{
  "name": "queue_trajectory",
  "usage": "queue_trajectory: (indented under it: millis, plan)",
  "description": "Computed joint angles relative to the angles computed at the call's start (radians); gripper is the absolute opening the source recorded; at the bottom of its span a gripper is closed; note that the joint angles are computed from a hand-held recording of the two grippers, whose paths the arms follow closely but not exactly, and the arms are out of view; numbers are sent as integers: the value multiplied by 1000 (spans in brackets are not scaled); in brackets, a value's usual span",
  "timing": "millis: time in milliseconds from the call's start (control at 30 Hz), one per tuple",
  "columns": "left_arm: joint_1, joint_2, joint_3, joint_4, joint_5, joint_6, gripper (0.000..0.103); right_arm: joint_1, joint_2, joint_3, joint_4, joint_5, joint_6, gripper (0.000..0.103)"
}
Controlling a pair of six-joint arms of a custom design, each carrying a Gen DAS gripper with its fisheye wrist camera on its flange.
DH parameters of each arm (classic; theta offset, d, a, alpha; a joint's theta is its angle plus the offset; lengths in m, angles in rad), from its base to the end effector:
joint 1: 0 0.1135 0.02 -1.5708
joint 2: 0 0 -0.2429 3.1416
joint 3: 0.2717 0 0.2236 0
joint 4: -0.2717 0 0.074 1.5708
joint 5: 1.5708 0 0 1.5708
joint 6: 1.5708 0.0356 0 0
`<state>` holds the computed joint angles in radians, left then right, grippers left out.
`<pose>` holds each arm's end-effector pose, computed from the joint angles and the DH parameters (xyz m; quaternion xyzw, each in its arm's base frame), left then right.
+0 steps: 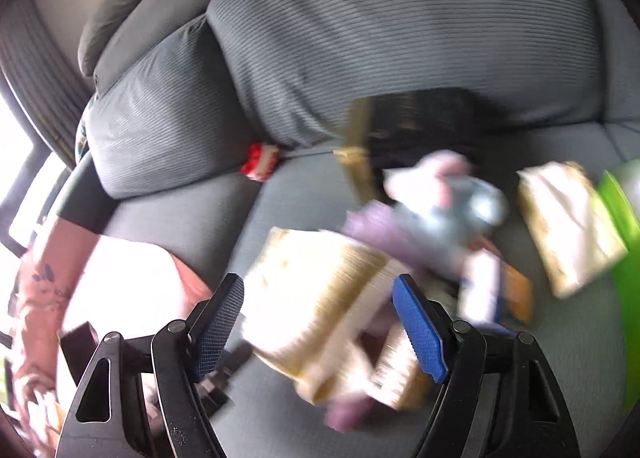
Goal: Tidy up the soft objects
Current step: 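Grasp the red-and-white knit cap with the right gripper and lift it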
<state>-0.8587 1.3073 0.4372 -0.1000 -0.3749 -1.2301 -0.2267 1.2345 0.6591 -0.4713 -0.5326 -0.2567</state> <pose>0.1419 -0.1444 0.1337 -0.2275 0.9122 -0.1619 0.3000 0.2044 -0.0286 0.1853 -0.0821 0.9307 0.1870 0.3035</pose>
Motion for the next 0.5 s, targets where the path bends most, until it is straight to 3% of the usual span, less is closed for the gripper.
queue_trajectory:
  millis: [133,233,300,367,500]
  plan:
    - [168,-69,57,-142,-17,146,42,278,241,230,63,128,270,79]
    - [306,-73,-4,-62,34,236,41,428,507,461,96,242,402,79]
    - [398,-61,-46,-16,105,259,34,501,676,599,119,308,450,74]
    - [475,-78,-67,-21,160,290,33,547,848,743,140,313,484,66]
    - [551,-124,-88,-53,150,325,33,587,1122,1011,140,347,588,66]
